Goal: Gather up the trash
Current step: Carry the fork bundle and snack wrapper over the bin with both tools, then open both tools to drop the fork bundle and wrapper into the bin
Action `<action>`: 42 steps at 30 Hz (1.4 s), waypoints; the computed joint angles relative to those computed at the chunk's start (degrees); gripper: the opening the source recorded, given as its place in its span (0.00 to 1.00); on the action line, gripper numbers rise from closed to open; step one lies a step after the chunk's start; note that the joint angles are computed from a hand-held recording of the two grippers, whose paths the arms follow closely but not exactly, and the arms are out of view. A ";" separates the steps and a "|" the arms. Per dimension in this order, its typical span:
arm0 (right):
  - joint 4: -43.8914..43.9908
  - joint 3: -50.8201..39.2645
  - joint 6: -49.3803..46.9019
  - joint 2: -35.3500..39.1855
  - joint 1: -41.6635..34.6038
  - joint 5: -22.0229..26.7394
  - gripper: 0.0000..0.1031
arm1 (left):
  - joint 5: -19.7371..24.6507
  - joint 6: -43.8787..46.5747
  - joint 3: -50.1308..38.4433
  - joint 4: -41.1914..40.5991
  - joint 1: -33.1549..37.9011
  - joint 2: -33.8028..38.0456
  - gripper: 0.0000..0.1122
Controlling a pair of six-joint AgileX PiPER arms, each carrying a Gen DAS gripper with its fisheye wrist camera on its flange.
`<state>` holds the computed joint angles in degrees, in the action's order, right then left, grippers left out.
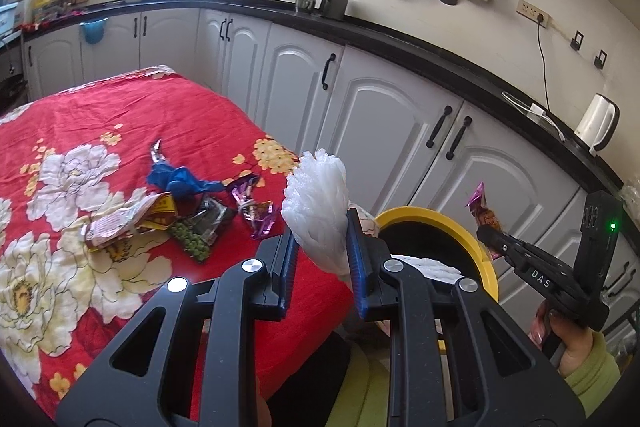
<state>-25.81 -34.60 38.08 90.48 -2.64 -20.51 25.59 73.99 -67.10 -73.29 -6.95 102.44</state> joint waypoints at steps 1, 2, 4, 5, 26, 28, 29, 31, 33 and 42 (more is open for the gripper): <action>-0.26 0.30 0.24 0.09 -0.56 -0.32 0.12 | -0.44 0.03 -0.12 -0.03 -0.72 0.24 0.15; -0.86 0.49 0.75 0.26 -1.21 -0.69 0.12 | -0.68 0.08 -0.26 -0.02 -1.15 0.46 0.15; -1.54 1.08 1.29 0.40 -2.37 -1.46 0.12 | -1.39 0.14 -0.55 -0.02 -2.18 0.89 0.15; -2.03 1.34 1.61 0.51 -3.00 -1.80 0.12 | -1.87 0.31 -0.71 -0.12 -2.89 1.18 0.15; -4.03 4.58 2.84 4.62 -9.92 -7.29 0.12 | -9.07 -0.71 -5.10 1.79 -12.44 6.82 0.15; -4.66 4.38 3.32 5.19 -10.34 -7.34 0.12 | -9.60 -1.81 -5.81 2.75 -13.10 7.45 0.15; -4.71 4.53 3.28 5.37 -10.53 -7.52 0.12 | -9.85 -2.05 -6.21 3.02 -13.48 7.87 0.15; -5.94 4.02 4.27 6.28 -11.19 -7.54 0.12 | -10.28 -2.07 -6.65 3.32 -14.11 8.40 0.16; -6.47 3.97 4.78 6.91 -11.62 -7.75 0.13 | -10.33 -3.73 -7.51 5.01 -14.68 9.20 0.16; -8.29 4.48 6.76 9.29 -14.09 -8.82 0.15 | -10.73 -12.69 -11.87 14.12 -17.18 13.52 0.16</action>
<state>-34.10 -30.11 44.84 99.78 -16.74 -29.32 14.86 61.29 -78.97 -59.17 -24.13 115.96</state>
